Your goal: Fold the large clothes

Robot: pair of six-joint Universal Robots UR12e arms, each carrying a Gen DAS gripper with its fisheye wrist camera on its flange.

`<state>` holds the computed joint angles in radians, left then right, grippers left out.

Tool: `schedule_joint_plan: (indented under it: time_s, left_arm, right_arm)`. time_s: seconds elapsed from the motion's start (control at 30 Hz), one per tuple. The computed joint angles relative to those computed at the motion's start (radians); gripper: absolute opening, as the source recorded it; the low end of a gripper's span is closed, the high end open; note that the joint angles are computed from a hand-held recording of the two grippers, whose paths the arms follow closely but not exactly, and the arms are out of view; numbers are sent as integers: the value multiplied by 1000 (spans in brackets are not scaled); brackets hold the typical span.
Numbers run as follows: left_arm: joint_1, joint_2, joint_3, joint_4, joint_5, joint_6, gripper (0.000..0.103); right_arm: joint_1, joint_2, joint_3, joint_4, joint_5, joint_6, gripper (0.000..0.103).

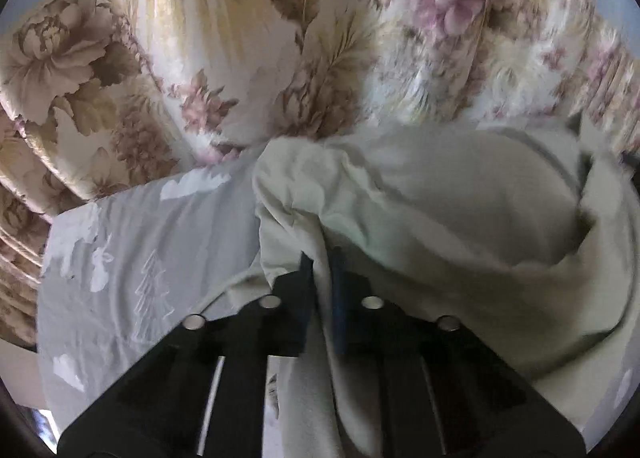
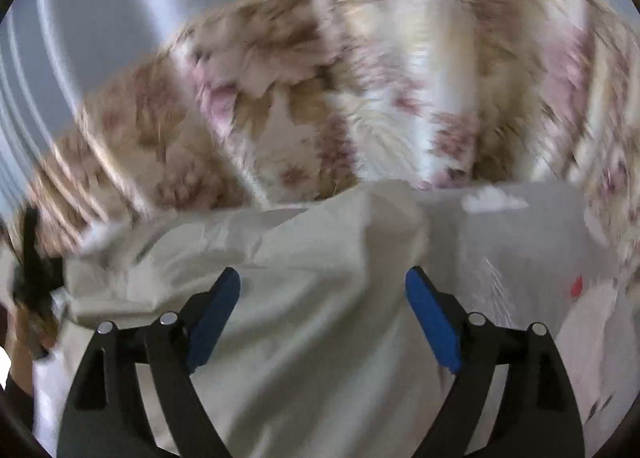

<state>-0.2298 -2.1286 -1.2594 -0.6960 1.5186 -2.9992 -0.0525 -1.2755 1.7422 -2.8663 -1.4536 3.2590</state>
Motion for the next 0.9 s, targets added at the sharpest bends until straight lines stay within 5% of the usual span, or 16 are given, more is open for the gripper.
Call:
schedule_joint_plan:
  time_s: [0.03, 0.07, 0.13, 0.2, 0.27, 0.33, 0.4, 0.43, 0.53, 0.63, 0.67, 0.77, 0.9]
  left_arm:
    - [1, 3, -6, 17, -10, -3, 3]
    - [1, 8, -16, 42, -14, -9, 2]
    - [3, 18, -29, 70, -22, -16, 1]
    - [12, 37, -62, 143, -41, -31, 1]
    - [33, 56, -96, 236, -78, -100, 1]
    - [58, 51, -93, 273, -105, -203, 1]
    - [73, 16, -33, 153, -130, -250, 2]
    - [69, -7, 1, 84, -102, -243, 3]
    - [48, -38, 57, -60, -9, -206, 22]
    - [37, -13, 30, -40, 110, -194, 83]
    - [36, 0, 14, -17, 135, -184, 94]
    - [43, 48, -35, -9, 112, -160, 99]
    - [40, 97, -108, -12, 20, -128, 100]
  right_arm:
    - [9, 12, -36, 79, -16, -40, 27]
    - [25, 37, -64, 117, -40, -111, 3]
    - [62, 49, -78, 66, -143, -217, 2]
    - [62, 32, -47, -60, -127, -209, 2]
    - [41, 16, -17, -228, -82, -100, 2]
    - [16, 17, -15, -283, -58, 53, 2]
    - [-12, 31, -46, -171, -42, 222, 5]
    - [-23, 49, -73, -67, -28, 274, 14]
    - [-13, 57, -118, 167, -110, 229, 47]
    - [-11, 15, -75, 131, -176, 187, 73]
    - [-9, -8, -50, 110, -219, 167, 74]
    - [-21, -53, 1, 100, -180, 122, 75]
    - [-29, -95, 90, 23, -68, 132, 91]
